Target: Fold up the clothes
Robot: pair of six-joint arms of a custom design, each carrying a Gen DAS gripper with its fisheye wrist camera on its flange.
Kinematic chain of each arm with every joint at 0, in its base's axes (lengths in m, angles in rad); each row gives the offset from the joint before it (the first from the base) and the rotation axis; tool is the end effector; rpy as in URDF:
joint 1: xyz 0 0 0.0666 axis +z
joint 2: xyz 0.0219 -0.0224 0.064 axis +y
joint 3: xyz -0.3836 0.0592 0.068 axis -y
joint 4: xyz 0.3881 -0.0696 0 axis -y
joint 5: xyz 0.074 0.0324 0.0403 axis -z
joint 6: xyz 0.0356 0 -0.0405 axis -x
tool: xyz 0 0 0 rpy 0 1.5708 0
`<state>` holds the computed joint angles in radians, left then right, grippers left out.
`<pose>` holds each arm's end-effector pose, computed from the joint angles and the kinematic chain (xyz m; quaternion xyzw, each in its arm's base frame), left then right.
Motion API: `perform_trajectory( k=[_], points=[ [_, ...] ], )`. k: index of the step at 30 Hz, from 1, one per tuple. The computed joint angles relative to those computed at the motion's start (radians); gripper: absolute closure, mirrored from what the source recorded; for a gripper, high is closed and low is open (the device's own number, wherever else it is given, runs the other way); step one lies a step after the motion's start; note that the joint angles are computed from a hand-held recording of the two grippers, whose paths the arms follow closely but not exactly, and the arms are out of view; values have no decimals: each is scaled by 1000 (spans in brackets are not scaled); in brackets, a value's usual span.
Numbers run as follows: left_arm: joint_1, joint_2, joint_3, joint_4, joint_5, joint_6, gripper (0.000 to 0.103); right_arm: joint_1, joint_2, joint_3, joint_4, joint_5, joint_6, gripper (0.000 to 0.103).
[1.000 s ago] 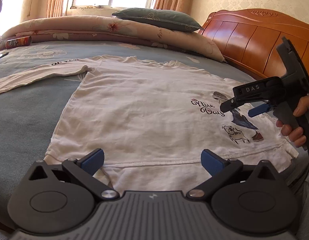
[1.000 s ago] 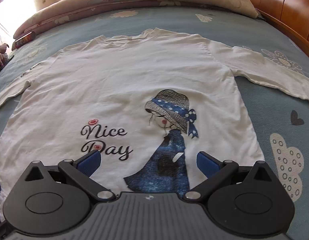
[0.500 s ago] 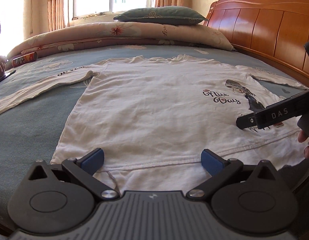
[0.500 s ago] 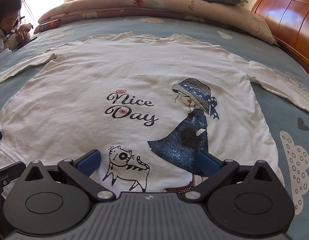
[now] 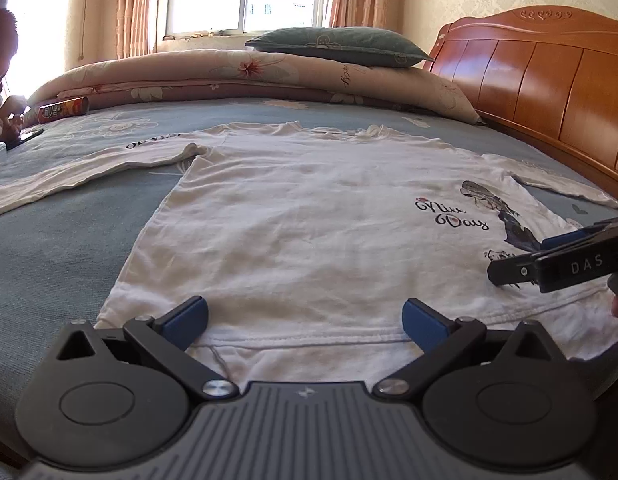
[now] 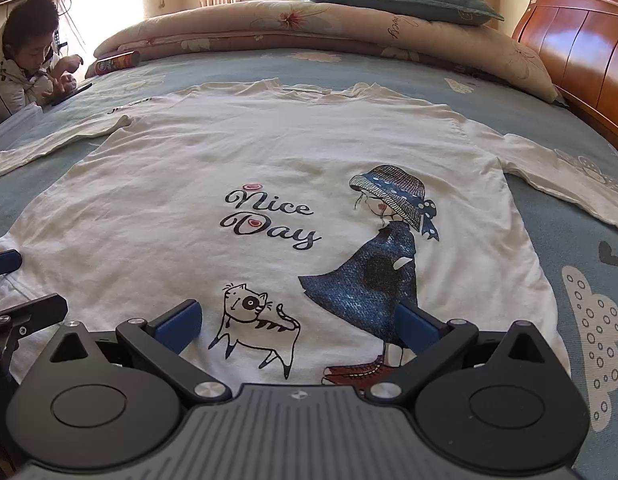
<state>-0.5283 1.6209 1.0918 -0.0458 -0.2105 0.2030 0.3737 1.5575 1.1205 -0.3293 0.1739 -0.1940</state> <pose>0.4658 -0.2637 0.2551 0.0920 0.8703 -0.0836 0.4766 0.4817 0.1818 0.2750 -0.0484 0.9161 0.0325 0.3968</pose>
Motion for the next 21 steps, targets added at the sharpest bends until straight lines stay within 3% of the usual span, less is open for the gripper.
perform_trajectory(
  k=[7, 11, 15, 19, 21],
  points=[
    [4, 9, 96, -151, 19, 28, 1, 1, 0, -1, -3, -1, 11, 0],
    [3, 36, 187, -159, 5, -60, 1, 9, -6, -28, 42, 22, 24, 0],
    [22, 140, 342, -202, 35, -133, 1, 8, -11, -45, 72, 21, 34, 0],
    [50, 230, 444, -285, 81, -77, 1, 18, -13, -67, 119, 49, 34, 0],
    [68, 241, 442, -288, 127, -43, 1, 19, -12, -65, 121, 53, 29, 0]
  ],
)
